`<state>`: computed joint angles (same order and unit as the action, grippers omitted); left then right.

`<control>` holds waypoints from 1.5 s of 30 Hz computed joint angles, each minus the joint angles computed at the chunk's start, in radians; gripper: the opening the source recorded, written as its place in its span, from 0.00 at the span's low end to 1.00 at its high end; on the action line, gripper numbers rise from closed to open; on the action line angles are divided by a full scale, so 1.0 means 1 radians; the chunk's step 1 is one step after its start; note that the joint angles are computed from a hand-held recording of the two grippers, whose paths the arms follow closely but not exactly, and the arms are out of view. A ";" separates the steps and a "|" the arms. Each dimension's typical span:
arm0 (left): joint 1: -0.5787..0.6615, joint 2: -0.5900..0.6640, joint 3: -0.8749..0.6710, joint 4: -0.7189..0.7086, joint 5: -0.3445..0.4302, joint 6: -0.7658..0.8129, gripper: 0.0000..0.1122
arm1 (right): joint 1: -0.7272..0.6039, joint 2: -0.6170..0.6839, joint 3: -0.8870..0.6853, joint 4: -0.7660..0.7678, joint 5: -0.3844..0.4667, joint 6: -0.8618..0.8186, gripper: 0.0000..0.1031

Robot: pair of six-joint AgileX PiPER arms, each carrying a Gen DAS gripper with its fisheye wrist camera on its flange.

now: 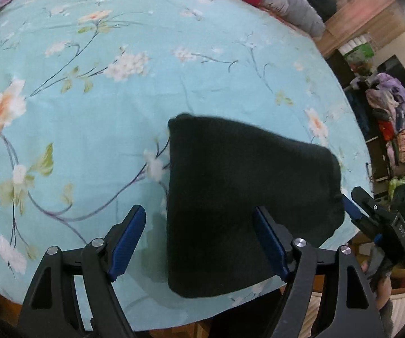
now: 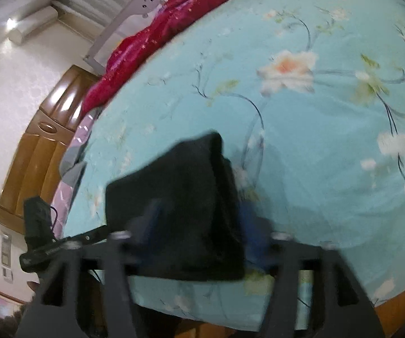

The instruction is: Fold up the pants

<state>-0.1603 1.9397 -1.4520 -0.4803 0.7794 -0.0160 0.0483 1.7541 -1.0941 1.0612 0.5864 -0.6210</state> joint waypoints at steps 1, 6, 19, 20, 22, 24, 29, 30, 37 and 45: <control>0.010 0.016 -0.023 -0.015 0.021 0.017 0.72 | 0.013 0.009 -0.031 -0.052 -0.002 0.036 0.77; 0.048 0.072 -0.073 -0.049 0.071 0.041 0.72 | 0.065 0.125 -0.209 -0.305 0.060 0.186 0.77; 0.062 0.117 -0.039 -0.314 0.070 0.299 0.42 | 0.086 0.203 -0.219 -0.278 0.107 0.069 0.57; 0.077 0.114 -0.033 -0.345 0.083 0.313 0.39 | 0.107 0.190 -0.219 -0.331 0.097 0.120 0.56; 0.108 0.108 -0.030 -0.385 0.108 0.323 0.36 | 0.132 0.174 -0.247 -0.422 0.101 0.230 0.50; 0.126 0.081 -0.029 -0.361 0.093 0.303 0.36 | 0.154 0.162 -0.293 -0.449 0.128 0.279 0.48; 0.235 0.010 -0.064 -0.304 0.084 0.282 0.50 | 0.204 0.223 -0.486 -0.415 0.188 0.305 0.47; 0.239 0.004 -0.090 -0.217 0.074 0.218 0.57 | 0.220 0.254 -0.541 -0.410 0.192 0.322 0.47; 0.251 -0.079 0.046 0.247 -0.109 -0.102 0.73 | 0.378 0.463 -0.832 -0.971 0.242 0.850 0.62; 0.079 -0.170 0.281 0.818 -0.251 -0.575 0.73 | 0.473 0.230 -0.511 -1.297 0.139 1.153 0.98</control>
<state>-0.0817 1.7694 -1.1705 0.3376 0.5284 -0.5914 0.5217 1.9842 -1.6050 -0.2356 0.7251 0.5318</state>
